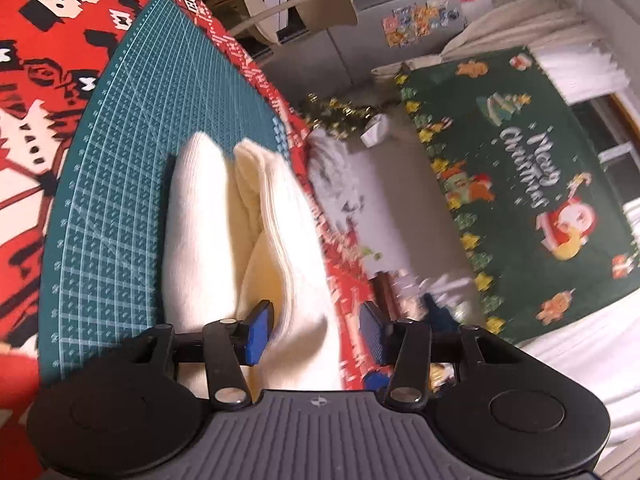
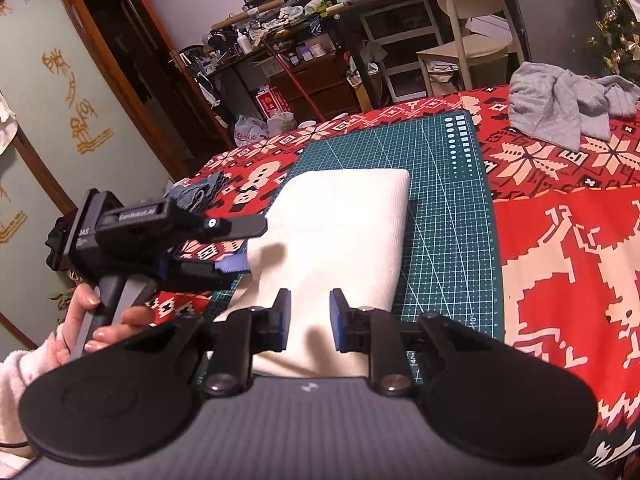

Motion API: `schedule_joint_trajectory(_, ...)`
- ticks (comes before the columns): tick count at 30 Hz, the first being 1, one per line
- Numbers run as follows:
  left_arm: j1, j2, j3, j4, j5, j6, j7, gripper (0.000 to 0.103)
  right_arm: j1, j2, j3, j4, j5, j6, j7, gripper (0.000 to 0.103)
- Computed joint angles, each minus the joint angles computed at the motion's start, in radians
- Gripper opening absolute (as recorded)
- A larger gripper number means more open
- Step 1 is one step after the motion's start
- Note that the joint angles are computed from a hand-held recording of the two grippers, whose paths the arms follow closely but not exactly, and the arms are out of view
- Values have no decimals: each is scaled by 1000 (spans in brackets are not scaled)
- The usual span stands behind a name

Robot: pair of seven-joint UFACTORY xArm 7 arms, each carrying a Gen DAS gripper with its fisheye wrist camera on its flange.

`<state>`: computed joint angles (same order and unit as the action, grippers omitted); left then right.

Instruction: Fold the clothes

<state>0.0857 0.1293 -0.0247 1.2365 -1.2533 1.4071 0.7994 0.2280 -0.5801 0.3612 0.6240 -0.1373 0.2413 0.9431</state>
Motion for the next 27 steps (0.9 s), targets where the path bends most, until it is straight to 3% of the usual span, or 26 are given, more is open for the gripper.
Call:
schedule_joint_trajectory(1,-5,-11,-1,-6,26,-15,4,21,3,2,-3,0,2,-1,-2,23)
schedule_joint_trajectory(3,-6,-23,3,-15,43,-16,7,19,11,7,-11,0,6,-2,-8,23)
schedule_joint_trajectory(6,-2,-54,14,-44,25,-34,10,6,17,-6,-13,-2,0,32,-26,23)
schedule_joint_trajectory(11,13,-91,43,-80,-58,5,14,5,19,-36,-13,-19,4,79,-21,23)
schedule_joint_trajectory(15,3,-100,46,-79,-21,-12,13,5,11,-47,-12,-33,8,74,-1,23)
schedule_joint_trajectory(18,7,-85,53,-86,-12,-6,-17,10,11,-38,-12,-28,0,61,-10,23)
schedule_joint_trajectory(21,17,-85,56,-104,-31,-3,-30,41,18,-34,-18,-31,4,54,-17,23)
schedule_joint_trajectory(27,22,-72,54,-79,-4,43,-27,43,49,-54,-38,-56,23,56,-42,23)
